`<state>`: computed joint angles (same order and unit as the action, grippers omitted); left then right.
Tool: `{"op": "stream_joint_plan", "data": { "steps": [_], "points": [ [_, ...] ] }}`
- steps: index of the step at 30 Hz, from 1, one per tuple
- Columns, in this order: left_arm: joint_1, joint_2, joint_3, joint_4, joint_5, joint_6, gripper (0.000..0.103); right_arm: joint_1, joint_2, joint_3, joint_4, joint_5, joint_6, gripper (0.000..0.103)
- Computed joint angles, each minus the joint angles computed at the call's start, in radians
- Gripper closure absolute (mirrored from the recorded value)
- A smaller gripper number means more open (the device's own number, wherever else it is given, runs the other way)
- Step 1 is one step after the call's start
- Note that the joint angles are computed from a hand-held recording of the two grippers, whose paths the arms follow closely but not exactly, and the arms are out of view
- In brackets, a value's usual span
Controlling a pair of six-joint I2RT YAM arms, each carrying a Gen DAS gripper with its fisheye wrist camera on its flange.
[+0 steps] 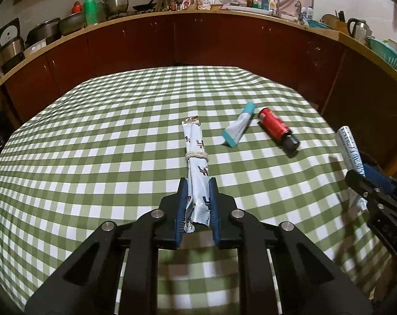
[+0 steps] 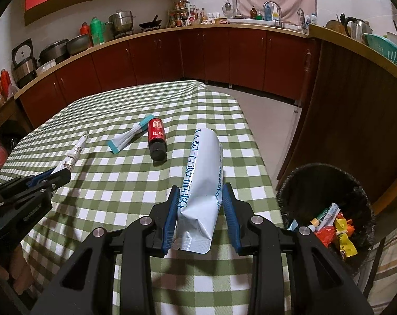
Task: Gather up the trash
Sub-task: 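Carry the white tube and rolled paper over the bin and open both tools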
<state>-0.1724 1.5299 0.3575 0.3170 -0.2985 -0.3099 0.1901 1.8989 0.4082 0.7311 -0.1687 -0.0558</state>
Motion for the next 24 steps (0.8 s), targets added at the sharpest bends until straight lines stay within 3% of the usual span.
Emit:
{"op": "stream_joint_plan", "data": {
  "steps": [13,24],
  "points": [
    [-0.185,-0.061,0.051,-0.094,-0.074,-0.069,0.087,-0.171,-0.062,-0.049,0.008,-0.069,-0.060,0.069],
    [-0.380,0.080,0.197,-0.113,-0.135,-0.120,0.087,-0.394,-0.027,-0.016,-0.001,-0.131,-0.160,0.069]
  ]
}}
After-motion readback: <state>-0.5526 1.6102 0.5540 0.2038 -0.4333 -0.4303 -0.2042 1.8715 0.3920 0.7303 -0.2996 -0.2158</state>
